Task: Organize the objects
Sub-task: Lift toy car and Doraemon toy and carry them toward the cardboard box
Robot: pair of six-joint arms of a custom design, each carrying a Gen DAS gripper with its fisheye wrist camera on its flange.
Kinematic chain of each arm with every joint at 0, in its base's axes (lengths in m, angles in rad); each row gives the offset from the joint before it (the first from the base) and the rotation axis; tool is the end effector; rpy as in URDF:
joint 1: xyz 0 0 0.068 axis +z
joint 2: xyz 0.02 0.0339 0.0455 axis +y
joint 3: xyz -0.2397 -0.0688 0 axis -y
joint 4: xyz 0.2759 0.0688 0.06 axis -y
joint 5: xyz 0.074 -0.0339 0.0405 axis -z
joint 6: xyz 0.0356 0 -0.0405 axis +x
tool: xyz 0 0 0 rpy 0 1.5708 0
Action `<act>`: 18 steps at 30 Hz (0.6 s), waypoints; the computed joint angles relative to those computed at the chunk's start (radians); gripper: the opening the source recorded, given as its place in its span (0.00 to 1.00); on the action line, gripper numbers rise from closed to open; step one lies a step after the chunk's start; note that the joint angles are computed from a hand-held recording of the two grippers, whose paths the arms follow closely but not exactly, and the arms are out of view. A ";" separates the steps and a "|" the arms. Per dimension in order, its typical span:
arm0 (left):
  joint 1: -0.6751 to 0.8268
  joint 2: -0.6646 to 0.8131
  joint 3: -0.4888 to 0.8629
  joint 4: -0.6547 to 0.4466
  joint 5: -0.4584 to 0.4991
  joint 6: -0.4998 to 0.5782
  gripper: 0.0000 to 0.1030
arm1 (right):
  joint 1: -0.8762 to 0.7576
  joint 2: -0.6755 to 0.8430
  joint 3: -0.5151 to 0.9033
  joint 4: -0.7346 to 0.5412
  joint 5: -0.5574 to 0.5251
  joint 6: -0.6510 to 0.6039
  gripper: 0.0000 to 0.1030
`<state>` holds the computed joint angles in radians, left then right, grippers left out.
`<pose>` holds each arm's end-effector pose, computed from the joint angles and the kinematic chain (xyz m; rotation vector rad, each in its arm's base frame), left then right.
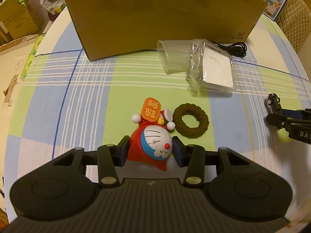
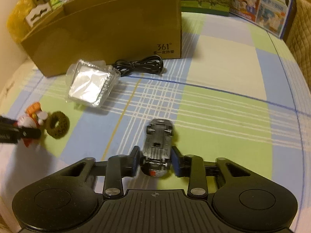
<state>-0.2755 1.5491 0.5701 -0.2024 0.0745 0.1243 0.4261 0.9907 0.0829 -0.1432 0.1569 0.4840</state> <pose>0.2495 -0.0733 0.0563 0.5670 2.6965 -0.1434 0.1479 0.0610 0.0387 0.1298 2.6025 0.1205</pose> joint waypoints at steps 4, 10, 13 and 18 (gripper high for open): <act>0.007 -0.020 -0.008 -0.005 0.002 -0.001 0.40 | -0.003 -0.021 -0.007 -0.012 -0.025 -0.001 0.29; 0.025 -0.081 -0.024 -0.027 0.019 0.004 0.40 | 0.009 -0.111 -0.019 -0.068 -0.069 0.023 0.29; 0.033 -0.107 -0.028 -0.037 0.026 0.010 0.40 | 0.025 -0.134 -0.012 -0.084 -0.070 0.032 0.29; 0.043 -0.130 -0.032 -0.054 0.033 0.007 0.40 | 0.039 -0.192 -0.006 -0.126 -0.072 0.045 0.29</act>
<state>-0.2325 1.4193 0.5386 -0.2559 0.1071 0.1316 0.4653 0.7984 0.0771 -0.2689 0.0848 0.5288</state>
